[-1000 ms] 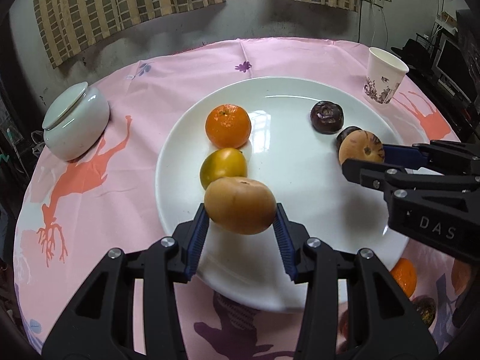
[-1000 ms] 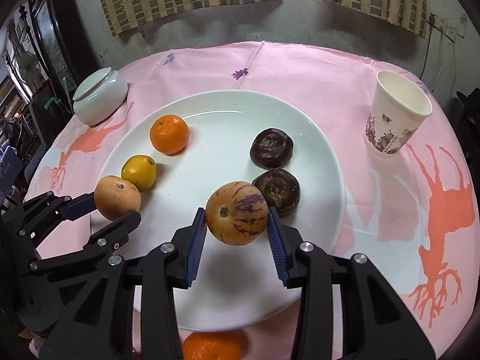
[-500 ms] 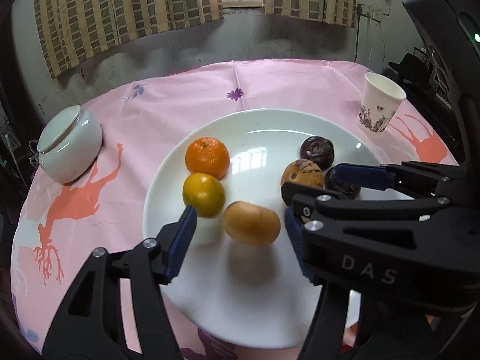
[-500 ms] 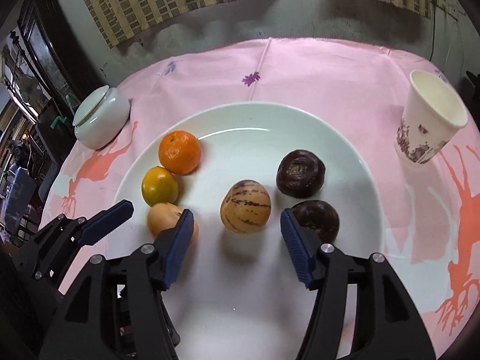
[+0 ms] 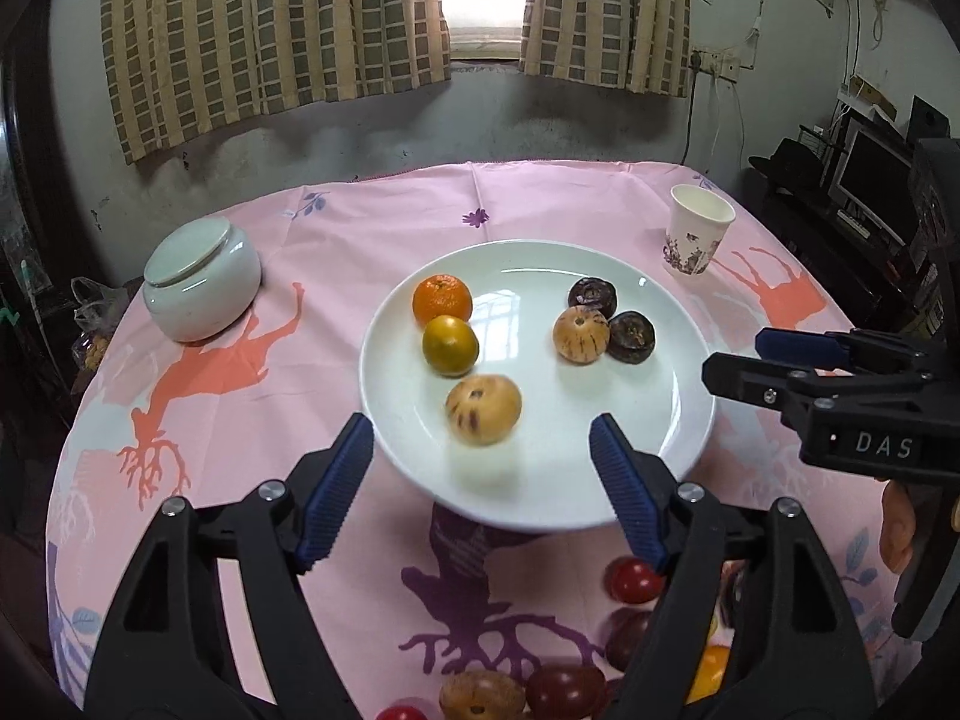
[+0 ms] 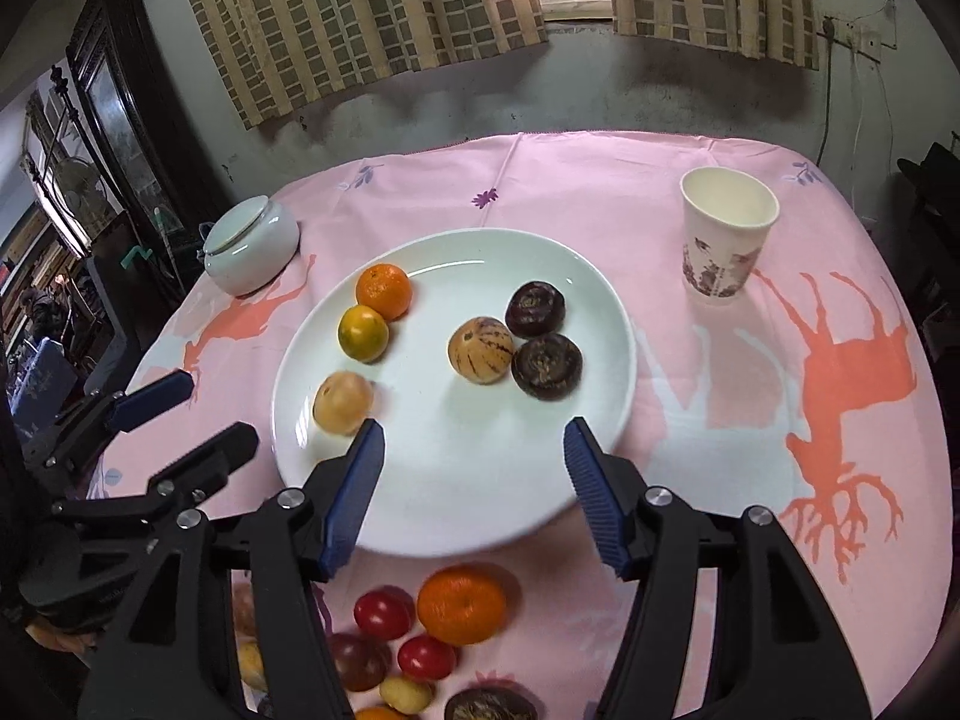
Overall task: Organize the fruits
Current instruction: 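Move both grippers back toward the remaining fruit cluster, then grasp a dark purple round fruit with the right gripper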
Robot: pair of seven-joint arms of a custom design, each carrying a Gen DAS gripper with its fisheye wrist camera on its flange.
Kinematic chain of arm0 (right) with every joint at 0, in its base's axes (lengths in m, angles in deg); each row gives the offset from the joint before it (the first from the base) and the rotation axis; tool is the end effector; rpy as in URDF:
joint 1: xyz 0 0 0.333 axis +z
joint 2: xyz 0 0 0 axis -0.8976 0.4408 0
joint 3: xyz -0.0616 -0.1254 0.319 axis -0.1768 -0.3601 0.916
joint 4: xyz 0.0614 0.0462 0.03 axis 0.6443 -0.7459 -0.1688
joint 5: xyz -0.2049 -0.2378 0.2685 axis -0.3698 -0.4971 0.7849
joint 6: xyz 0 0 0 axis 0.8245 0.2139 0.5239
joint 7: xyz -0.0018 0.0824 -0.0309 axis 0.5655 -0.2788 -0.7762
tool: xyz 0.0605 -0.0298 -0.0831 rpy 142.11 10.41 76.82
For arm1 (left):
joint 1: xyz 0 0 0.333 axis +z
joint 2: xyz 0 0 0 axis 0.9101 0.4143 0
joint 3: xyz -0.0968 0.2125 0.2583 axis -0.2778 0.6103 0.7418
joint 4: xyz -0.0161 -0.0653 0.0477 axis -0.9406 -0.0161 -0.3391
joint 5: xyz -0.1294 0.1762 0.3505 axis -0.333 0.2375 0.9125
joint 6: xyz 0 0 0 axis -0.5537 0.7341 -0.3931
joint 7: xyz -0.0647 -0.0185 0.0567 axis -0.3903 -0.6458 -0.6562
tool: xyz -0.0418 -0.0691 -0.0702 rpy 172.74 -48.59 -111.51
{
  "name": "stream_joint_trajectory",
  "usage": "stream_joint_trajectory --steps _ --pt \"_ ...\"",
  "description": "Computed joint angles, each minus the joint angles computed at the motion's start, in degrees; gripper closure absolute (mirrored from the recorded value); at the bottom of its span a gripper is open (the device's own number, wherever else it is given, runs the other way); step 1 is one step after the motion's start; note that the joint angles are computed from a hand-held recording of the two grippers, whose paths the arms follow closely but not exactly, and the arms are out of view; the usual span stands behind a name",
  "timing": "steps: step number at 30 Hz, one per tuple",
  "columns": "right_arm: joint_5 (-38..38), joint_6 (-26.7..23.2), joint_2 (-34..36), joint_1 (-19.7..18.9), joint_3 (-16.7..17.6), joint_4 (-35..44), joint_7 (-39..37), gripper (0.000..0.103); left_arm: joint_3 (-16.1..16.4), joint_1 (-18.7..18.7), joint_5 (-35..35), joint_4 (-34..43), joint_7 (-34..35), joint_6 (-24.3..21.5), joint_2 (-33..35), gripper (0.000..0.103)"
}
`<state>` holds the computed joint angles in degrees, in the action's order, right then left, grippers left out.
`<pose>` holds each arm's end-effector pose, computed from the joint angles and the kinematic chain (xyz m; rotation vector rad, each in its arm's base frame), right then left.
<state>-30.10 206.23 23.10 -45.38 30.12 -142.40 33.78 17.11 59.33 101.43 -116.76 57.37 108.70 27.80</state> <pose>0.5423 0.2051 0.4569 -2.0774 1.2925 -0.1893 0.4507 -0.2019 0.4581 -1.8442 1.6557 -0.6652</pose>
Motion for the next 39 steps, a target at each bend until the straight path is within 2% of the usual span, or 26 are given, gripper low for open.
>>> stream_joint_trajectory --steps 4,8,11,13,16,18,19,21,23,25,28,31,34,37,39 --pt "3.95 2.37 -6.13 0.77 -0.21 -6.81 -4.30 0.036 -0.65 -1.06 -1.02 -5.35 -1.42 1.32 -5.93 0.023" --pt "9.62 9.70 -12.71 4.38 -0.75 -15.28 -12.73 0.036 -1.17 -2.92 -4.68 -11.13 -3.28 3.98 -11.43 0.021" --pt "14.30 11.75 -16.60 7.78 -2.34 -20.02 -18.27 0.036 -4.08 -3.08 -3.68 -13.59 -4.37 4.05 -14.23 0.020" --pt "15.19 12.13 -18.39 8.77 -2.40 -22.48 -19.30 0.036 -6.12 -2.46 -1.99 -15.00 -6.36 4.63 -15.91 0.019" --pt "17.34 12.77 -20.32 11.32 -3.36 -25.50 -22.68 0.036 -6.68 -3.10 -1.62 -16.68 -7.74 4.89 -17.22 0.017" --pt "22.02 12.79 -21.09 14.18 -5.60 -26.49 -27.43 0.036 -6.16 -3.89 -2.22 -17.71 -7.53 4.66 -17.46 0.017" --pt "23.64 12.53 -21.24 14.62 -6.09 -26.80 -29.27 0.036 -6.16 -3.91 -2.37 -18.19 -7.77 4.41 -17.64 0.017" --pt "24.10 13.98 -21.00 13.93 -4.90 -27.37 -30.89 0.036 -7.10 -2.75 -1.42 -19.04 -9.56 4.60 -18.11 0.017" --pt "25.20 15.47 -20.42 14.03 -4.86 -27.22 -32.76 0.036 -9.02 -0.65 1.27 -19.81 -12.12 4.85 -18.62 0.017" --pt "21.76 14.50 -19.92 11.52 -3.35 -27.46 -29.72 0.036 -9.58 0.08 3.33 -20.16 -13.09 4.67 -18.26 0.017" --pt "18.18 15.49 -19.07 10.02 -2.11 -27.95 -27.49 0.036 -6.75 -2.59 2.61 -19.99 -8.90 3.61 -16.62 0.017" --pt "10.91 17.60 -17.19 6.65 0.77 -28.46 -21.56 0.036 -7.34 -2.01 4.36 -20.46 -9.76 4.20 -17.71 0.014" --pt "4.93 17.64 -15.56 4.16 1.84 -28.47 -15.69 0.036 -7.78 -3.11 4.69 -19.96 -8.33 2.33 -17.07 0.014" --pt "2.41 16.91 -14.35 4.99 0.35 -28.11 -13.75 0.036 -6.97 -4.58 4.56 -19.59 -6.29 2.22 -16.03 0.014" --pt "-0.71 17.21 -12.91 3.47 1.67 -27.78 -10.31 0.036 -6.82 -4.81 4.55 -19.47 -6.01 2.18 -15.65 0.013"
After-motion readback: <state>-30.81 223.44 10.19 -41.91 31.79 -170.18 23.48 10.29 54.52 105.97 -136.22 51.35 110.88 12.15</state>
